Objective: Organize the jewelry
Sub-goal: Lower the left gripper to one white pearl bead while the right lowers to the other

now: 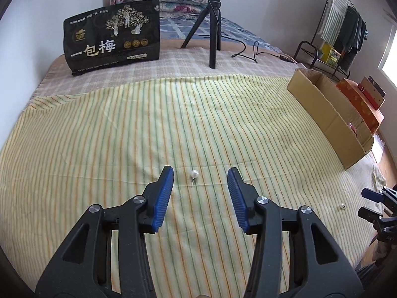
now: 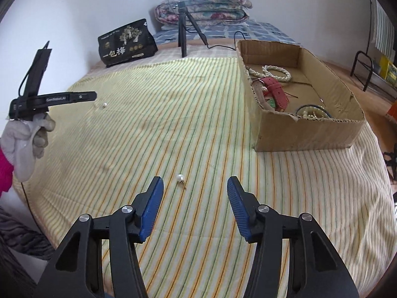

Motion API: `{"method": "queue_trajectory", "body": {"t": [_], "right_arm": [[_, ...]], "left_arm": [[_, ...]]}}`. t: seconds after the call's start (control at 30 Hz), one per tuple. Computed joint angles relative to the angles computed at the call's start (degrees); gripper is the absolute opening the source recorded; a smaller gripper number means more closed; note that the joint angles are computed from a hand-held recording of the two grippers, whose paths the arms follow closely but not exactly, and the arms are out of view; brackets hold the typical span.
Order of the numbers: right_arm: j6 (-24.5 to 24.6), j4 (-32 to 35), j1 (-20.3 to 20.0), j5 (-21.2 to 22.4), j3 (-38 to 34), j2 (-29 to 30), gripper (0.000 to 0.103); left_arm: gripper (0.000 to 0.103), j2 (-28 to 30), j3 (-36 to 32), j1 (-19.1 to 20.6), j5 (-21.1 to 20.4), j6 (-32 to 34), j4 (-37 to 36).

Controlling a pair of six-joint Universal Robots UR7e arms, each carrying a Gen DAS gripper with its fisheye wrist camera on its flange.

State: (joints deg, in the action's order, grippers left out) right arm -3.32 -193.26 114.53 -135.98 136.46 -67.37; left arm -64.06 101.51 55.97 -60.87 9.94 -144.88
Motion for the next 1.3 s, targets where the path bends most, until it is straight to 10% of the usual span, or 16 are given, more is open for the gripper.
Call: {"method": "queue_trajectory", "body": {"t": [1.2, 1.3], "right_arm": [[-5.8, -0.5, -1.9, 0.2, -2.6, 4.8, 0.024], [-6.8, 0.2, -1.8, 0.8, -2.9, 5.2, 0.010]], "left_arm": [[0.028, 4.9, -0.4, 2.1, 1.6, 4.5, -5.8], [0.023, 5.0, -0.5, 2.1, 1.6, 4.5, -5.8]]}}
